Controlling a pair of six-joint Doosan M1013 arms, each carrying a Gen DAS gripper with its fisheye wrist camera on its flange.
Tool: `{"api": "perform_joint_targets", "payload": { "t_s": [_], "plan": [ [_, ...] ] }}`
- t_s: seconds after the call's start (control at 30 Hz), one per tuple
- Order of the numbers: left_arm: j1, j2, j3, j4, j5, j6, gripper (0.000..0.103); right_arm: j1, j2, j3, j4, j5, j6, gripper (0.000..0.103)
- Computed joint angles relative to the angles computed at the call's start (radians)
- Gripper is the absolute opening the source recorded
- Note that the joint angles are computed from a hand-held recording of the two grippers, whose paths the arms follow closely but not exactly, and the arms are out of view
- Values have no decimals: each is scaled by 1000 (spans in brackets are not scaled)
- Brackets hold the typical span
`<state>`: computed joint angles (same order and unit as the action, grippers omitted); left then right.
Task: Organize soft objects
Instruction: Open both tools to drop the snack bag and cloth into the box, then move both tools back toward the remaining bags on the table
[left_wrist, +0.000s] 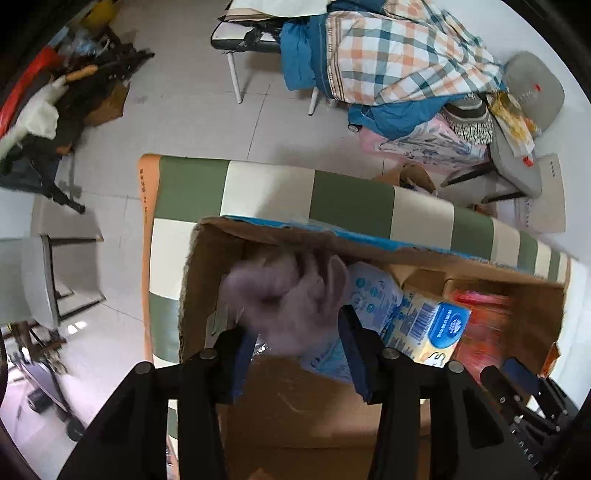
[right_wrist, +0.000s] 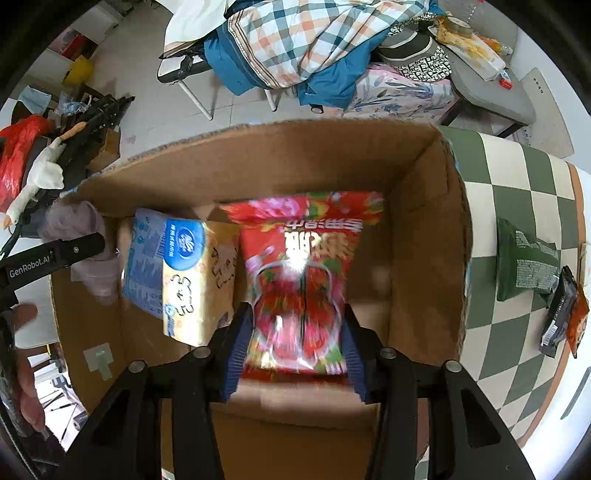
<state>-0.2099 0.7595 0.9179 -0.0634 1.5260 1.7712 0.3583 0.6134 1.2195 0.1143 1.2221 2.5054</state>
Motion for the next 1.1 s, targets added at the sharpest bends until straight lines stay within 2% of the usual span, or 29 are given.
{"api": "perform_joint_targets", "payload": {
  "t_s": [0.07, 0.13, 0.2, 0.23, 0.3, 0.4, 0.53, 0.8, 1.1],
  "plan": [
    [4, -2, -4, -14, 4, -7, 47, 3, -2, -5, -18, -2, 11, 65],
    [5, -11, 2, -19, -8, -7, 68, 4, -5, -8, -25, -6, 15, 69],
    [5, -29, 22, -15, -35, -5, 84, 4, -10, -7, -21, -8, 14, 71],
    [6, -39, 35, -16, -49, -1, 87, 5, -13, -6, -18, -8, 13, 72],
    [5, -62, 64, -10, -76, 4, 88, 10, -17, -7, -28, 0, 12, 80],
    [4, -106, 128, -1, -134, 17, 98, 20, -26, 1, -31, 2, 10, 86],
    [9, -163, 217, -2, -197, 20, 98, 32, -46, 28, -19, -13, 11, 102],
    [15, -255, 342, -14, -274, 46, 99, 69, -91, 75, -53, -26, 33, 103],
    [28, -405, 482, -63, -384, 99, 99, 139, -171, 127, -199, -18, 131, 103]
  ]
}}
